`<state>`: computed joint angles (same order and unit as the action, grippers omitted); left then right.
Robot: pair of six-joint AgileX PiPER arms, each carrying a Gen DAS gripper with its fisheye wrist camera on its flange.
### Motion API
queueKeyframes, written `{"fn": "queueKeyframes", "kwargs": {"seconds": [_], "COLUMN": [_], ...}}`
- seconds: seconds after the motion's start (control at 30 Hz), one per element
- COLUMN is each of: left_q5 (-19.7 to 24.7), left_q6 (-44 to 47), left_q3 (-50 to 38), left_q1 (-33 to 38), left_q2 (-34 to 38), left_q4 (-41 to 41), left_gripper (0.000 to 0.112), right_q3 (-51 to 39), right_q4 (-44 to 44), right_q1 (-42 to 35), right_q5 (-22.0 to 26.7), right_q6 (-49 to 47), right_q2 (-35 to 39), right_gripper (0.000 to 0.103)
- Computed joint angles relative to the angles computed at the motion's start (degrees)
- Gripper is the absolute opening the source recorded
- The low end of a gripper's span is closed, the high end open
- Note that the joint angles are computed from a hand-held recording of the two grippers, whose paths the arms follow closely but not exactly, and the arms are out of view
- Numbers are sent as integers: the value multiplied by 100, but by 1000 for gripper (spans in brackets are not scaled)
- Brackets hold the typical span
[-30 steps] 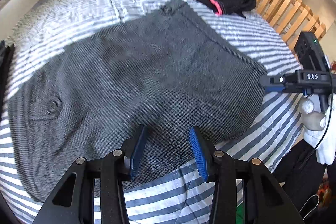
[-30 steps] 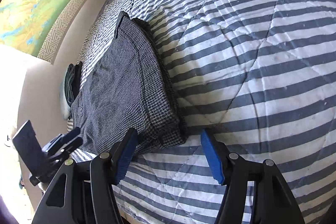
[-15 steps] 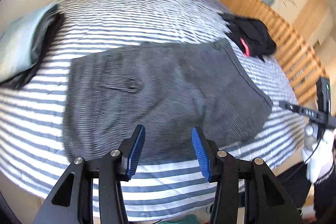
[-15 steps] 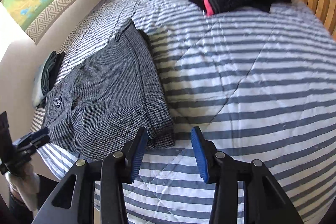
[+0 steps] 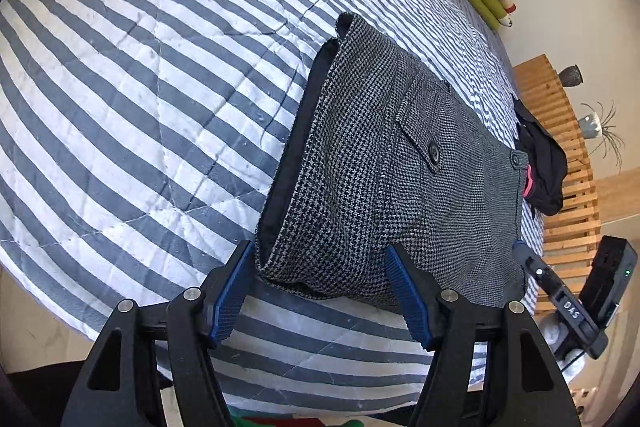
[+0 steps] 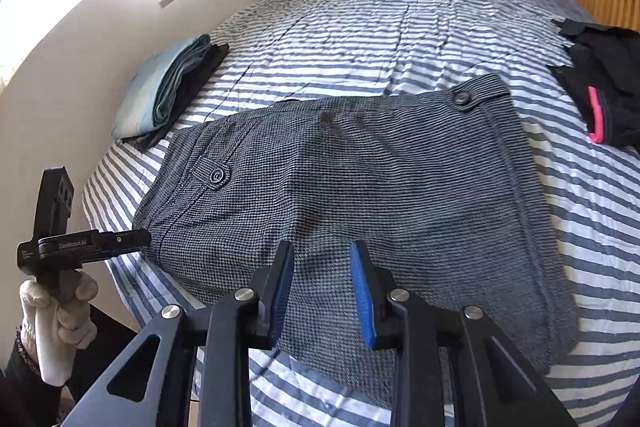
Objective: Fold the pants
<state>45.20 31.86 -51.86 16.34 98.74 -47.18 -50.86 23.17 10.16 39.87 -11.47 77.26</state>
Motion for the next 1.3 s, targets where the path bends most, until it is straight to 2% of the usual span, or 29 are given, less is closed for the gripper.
{"fn": "queueKeyframes", "kwargs": {"seconds": [0.07, 0.13, 0.2, 0.3, 0.43, 0.53, 0.67, 0.83, 1.0, 1.17, 1.3], "left_q5": [-123, -262, -378, -772, -1284, -1512, -1336, -1076, -762, -540, -397], "left_q6": [134, 360, 312, 56, -590, -1306, -2124, -3099, -3464, -3613, -3855], "left_q3": [42, 153, 213, 326, 229, -64, -820, -2154, -3258, -4217, -4923], "left_q1": [-19, 3, -21, -278, -899, -1528, -2250, -3268, -4177, -4970, -5519], "left_q2": [146, 228, 223, -20, -667, -1084, -1239, -706, -61, 802, 1702], "left_q4": [-242, -619, -763, -751, -126, 646, 1487, 2398, 2853, 2851, 2880], "left_gripper": [70, 63, 33, 13, 11, 11, 11, 11, 11, 10, 10], "right_q3": [-97, -99, -46, 49, 125, 149, 231, 433, 849, 1263, 944], "right_q4": [-141, -121, 19, 15, -428, -264, 512, 1504, 2395, 2130, 2084], "right_q1": [207, 268, 268, 324, 553, 497, 125, -449, -1560, -3170, -4817], "right_q5": [-151, -252, -303, -450, -596, -570, -415, -47, 812, 1322, 1965], "right_q6": [209, 236, 153, 157, 477, 302, -400, -1320, -2239, -2370, -3029], "right_q2": [392, 688, 878, 987, 959, 960, 944, 845, 377, -587, -381], "right_gripper": [26, 26, 26, 26, 26, 26, 26, 26, 26, 26, 26]}}
